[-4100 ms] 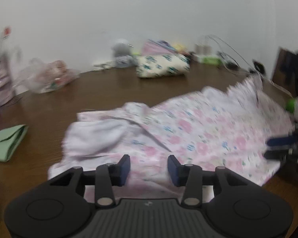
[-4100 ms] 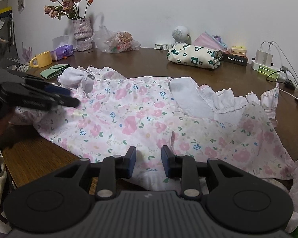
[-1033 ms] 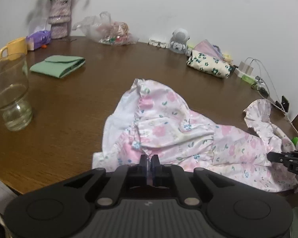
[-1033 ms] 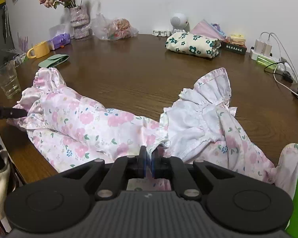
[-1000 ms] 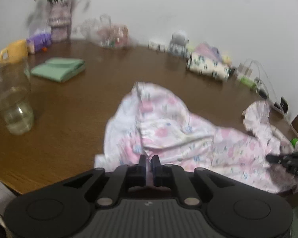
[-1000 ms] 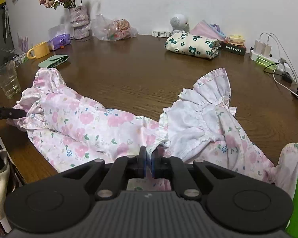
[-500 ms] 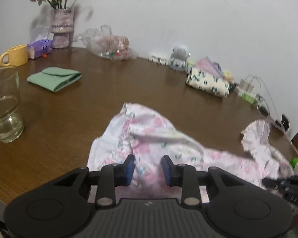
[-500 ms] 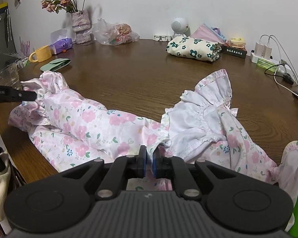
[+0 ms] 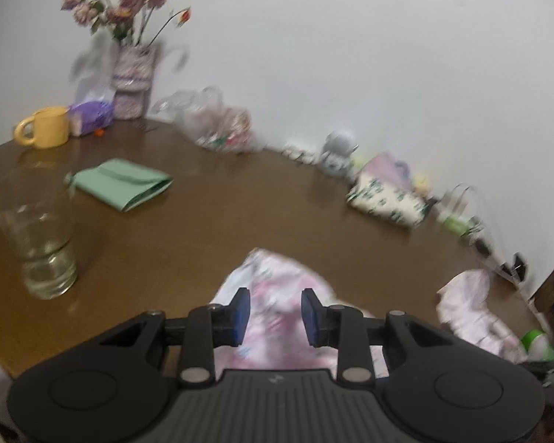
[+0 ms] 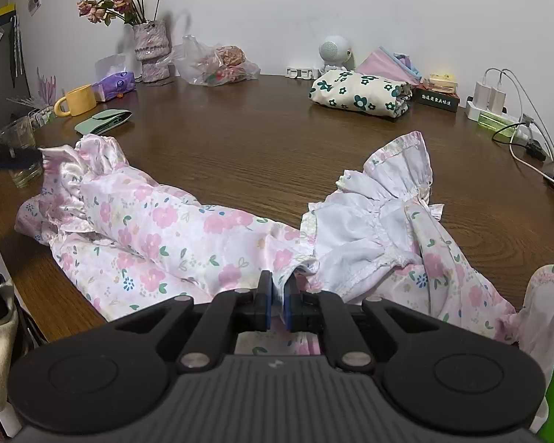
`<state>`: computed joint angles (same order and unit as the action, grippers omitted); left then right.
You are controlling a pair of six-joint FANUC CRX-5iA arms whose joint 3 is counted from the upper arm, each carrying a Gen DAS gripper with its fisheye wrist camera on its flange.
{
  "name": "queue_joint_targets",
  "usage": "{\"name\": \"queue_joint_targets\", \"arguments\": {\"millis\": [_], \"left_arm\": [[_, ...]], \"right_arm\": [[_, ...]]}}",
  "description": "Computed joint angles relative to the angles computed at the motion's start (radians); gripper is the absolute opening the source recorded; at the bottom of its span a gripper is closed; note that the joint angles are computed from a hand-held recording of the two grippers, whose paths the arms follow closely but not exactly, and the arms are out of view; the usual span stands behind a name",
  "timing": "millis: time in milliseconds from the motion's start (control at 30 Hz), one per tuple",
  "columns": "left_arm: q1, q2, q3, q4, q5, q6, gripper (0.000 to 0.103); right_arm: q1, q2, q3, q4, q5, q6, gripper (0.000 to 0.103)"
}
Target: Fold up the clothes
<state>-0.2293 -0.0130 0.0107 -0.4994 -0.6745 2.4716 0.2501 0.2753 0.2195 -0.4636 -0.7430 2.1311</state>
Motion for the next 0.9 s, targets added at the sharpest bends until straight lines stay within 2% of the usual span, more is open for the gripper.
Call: {"name": "queue_joint_targets", "arguments": {"millis": [67,133,267,433,567,767,900], "left_arm": [[-0.001,0.017,0.013,0.026,0.02,-0.036,0.03],[-0.005,0.064,0.043,0.075,0.0,-0.096,0.028],[-0.003,0.1,0.054,0.123,-0.005,-0.142,0.028],[-0.008,0.09,0.069,0.051,-0.065,-0.053,0.028],[-0.005,0.066,0.064,0.02,-0.085,-0.03,0.028],[-0.007,0.038,0.056,0.012,-0.024,-0.027,0.03],[-0.007,0.065,0.072,0.052,0.012,-0.093,0.032]], "right_arm": [[0.0,-0.001,-0.002,0.0,0.003,-0.001,0.007],[-0.001,-0.002,-0.003,-0.003,0.004,-0.001,0.007],[-0.009,-0.001,0.0,-0.021,-0.004,0.012,0.007],[-0.017,0.005,0.011,-0.038,-0.016,0.023,0.007],[-0.016,0.005,0.01,-0.04,-0.012,0.023,0.007],[-0.014,0.005,0.008,-0.034,-0.009,0.023,0.007],[-0.012,0.003,0.005,-0.032,-0.006,0.02,0.007]]}}
